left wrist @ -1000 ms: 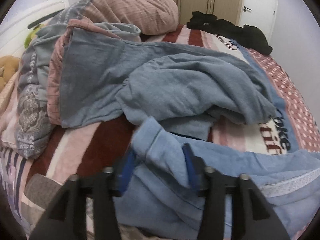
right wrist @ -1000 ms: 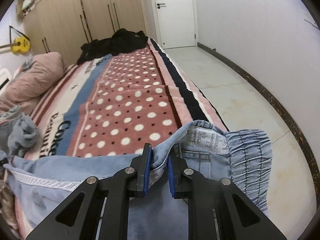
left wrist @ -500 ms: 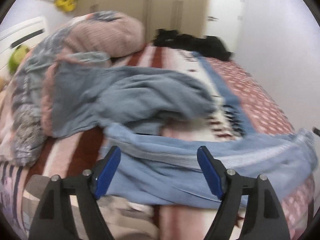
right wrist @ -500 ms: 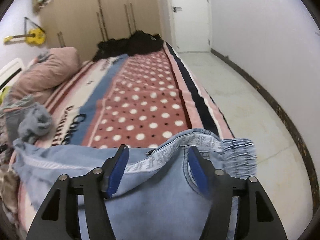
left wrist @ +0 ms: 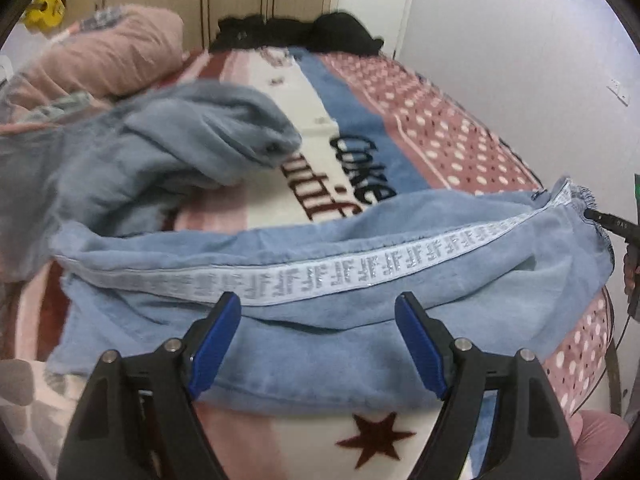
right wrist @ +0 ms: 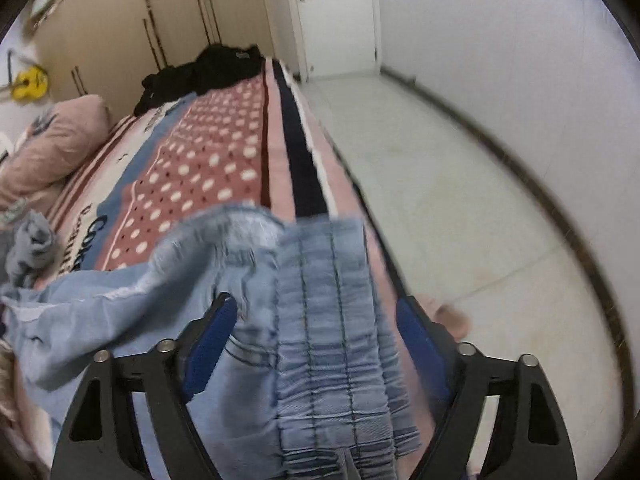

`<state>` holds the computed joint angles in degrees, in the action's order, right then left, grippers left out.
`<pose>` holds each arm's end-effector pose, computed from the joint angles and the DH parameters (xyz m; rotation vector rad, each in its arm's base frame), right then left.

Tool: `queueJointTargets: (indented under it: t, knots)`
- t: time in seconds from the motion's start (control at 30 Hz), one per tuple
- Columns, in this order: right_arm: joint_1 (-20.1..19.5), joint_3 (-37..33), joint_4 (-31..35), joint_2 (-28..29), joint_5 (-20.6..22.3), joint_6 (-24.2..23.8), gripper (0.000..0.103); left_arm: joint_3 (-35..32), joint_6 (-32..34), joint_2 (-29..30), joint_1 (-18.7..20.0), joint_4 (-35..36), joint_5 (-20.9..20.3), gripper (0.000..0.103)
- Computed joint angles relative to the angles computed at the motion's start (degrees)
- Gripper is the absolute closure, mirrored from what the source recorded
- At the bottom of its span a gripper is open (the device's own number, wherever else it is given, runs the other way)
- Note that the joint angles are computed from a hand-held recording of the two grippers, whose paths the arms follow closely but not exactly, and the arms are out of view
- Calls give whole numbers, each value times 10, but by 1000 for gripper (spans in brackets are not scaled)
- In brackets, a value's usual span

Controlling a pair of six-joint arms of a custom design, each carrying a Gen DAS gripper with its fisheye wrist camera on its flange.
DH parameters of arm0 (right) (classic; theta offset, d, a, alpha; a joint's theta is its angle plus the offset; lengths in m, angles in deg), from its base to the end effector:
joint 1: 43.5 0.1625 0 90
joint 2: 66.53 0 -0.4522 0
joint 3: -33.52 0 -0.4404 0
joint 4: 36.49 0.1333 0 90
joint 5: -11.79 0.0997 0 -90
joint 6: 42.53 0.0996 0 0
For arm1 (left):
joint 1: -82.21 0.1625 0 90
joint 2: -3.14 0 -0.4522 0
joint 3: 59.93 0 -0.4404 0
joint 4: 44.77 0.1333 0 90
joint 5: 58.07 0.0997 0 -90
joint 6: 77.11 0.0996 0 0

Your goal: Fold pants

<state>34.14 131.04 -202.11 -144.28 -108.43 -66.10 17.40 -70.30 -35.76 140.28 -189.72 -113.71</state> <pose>-0.0552 -0.6406 0.4896 -0.0985 -2.2208 0.9262 -0.2707 -0.7927 0.1223 0.7427 2.4599 -0.5363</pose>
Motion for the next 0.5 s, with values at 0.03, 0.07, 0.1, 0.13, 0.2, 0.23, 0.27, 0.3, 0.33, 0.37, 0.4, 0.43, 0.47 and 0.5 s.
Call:
queueJointTargets:
  t: [0.03, 0.07, 0.1, 0.13, 0.2, 0.23, 0.27, 0.3, 0.33, 0.37, 0.4, 0.43, 0.47, 0.5]
  knots:
    - [-3, 2, -10, 3, -8, -9, 58, -9, -6, 8, 2, 9, 5, 27]
    - [-4, 6, -27, 5, -10, -19, 60, -15, -8, 15, 3, 12, 12, 27]
    - [-3, 11, -51, 8, -17, -34, 61, -23, -6, 23, 4, 14, 22, 27]
    - [-1, 13, -68, 11, -25, -42, 62, -28, -1, 30, 4, 14, 32, 27]
    - [4, 14, -102, 20, -42, -59, 62, -39, 10, 42, 5, 7, 53, 27]
    - [6, 12, -112, 24, -53, -60, 62, -42, 13, 46, 4, 5, 60, 27]
    - [8, 9, -114, 27, -63, -61, 62, -47, 17, 49, 4, 3, 68, 27]
    - [12, 8, -121, 31, -75, -71, 62, -52, 26, 52, 4, 1, 74, 27]
    - [18, 8, -138, 38, -94, -94, 59, -55, 40, 53, 4, -4, 78, 27]
    - [29, 4, -154, 48, -115, -118, 53, -59, 56, 54, 3, -10, 82, 27]
    - [37, 2, -167, 53, -129, -140, 51, -64, 76, 55, 1, -17, 91, 27]
    - [44, 2, -178, 56, -135, -157, 43, -69, 89, 57, 1, -19, 98, 26]
    - [53, 4, -193, 57, -133, -176, 36, -75, 103, 59, 0, -19, 102, 24]
    - [64, 6, -206, 57, -126, -193, 34, -80, 121, 60, 1, -15, 97, 22]
